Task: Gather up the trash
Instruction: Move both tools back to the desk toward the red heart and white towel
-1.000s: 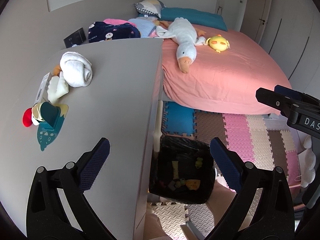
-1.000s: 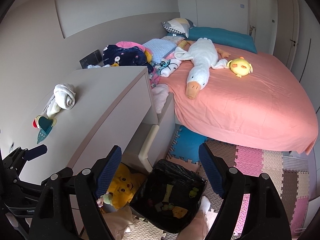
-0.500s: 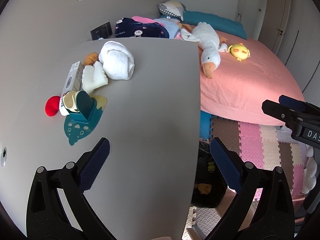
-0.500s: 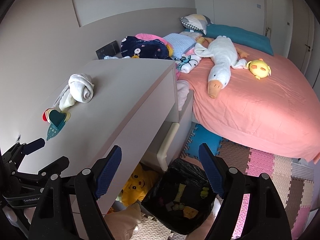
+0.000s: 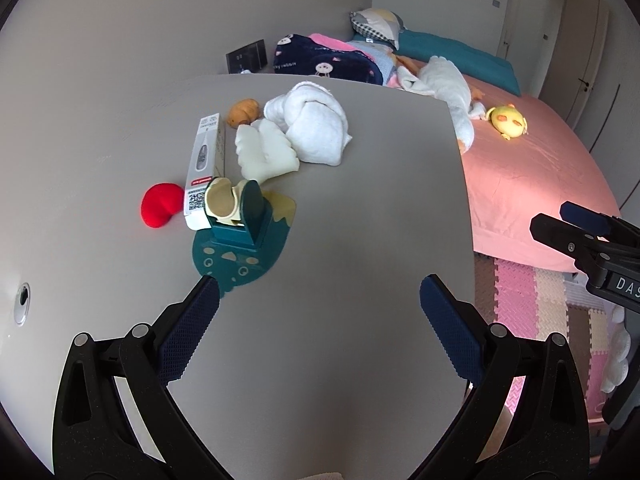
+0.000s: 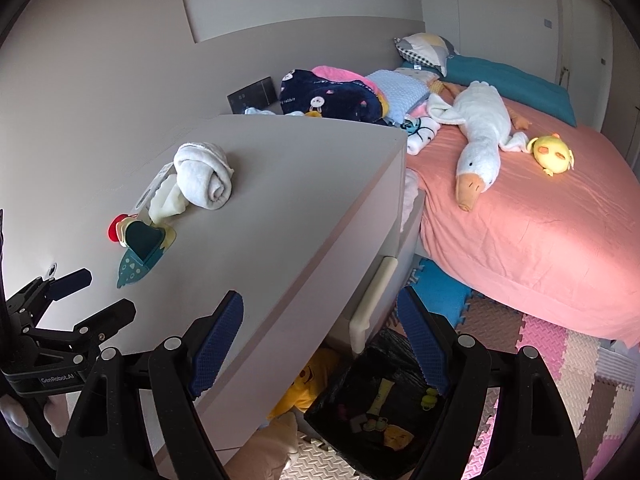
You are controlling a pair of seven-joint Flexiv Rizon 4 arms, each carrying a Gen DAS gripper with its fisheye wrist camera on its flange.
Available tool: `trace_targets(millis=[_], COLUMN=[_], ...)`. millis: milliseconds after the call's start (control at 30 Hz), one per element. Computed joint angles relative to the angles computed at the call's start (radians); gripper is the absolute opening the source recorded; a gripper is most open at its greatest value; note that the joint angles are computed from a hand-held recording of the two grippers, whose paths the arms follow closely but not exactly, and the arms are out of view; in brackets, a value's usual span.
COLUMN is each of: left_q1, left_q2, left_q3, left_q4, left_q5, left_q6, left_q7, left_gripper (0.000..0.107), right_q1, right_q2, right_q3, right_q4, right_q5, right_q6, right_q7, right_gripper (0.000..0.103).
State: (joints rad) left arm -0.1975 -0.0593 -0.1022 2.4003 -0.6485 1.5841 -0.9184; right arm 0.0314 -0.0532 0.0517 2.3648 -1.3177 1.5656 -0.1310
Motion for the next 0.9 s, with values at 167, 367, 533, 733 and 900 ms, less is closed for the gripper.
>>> trace_targets(millis=[167,367,533,733,900], left_q1=[0.025,0.052,0.082,0.141,0.179], left_q2=[0.0,-0.002,-0.017,-0.048,-0.089], left_q3=[0.007,0.015,0.024,0.008,0.002], left_q4=[0.001,0.0,-0.011,-0.03,-0.058], left_q5=[-0.026,-0.105,-0.14,-0.138,-0.085], left_q6=[0.011,0.016,0.02,0.033,0.066], left_q7=[0.035,0.098,0.122,0.121,0.091], left_gripper=[0.097,0.097,0.097,0.097,0.095], right_q1=[0.017,0.051,0.102,0.167,0.207], right_q2=[-0.049,-0.092,-0.136,-0.178,-0.206], right_q3=[-0.016,-0.005,-0.011,-0.041,-0.064], right_q4=[-0.05,-0.1,-0.141,-0.189,-0.223], right_q5=[-0.092,-0.089,-0.02,0.018,0.051], right_q6=[0.035,0.017,0.008,-0.002,-0.011], right_q7=[0.071,0.069,0.018,-0.012,-0.045], right_gripper=[0.08,0.08,0.08,0.08,0.08])
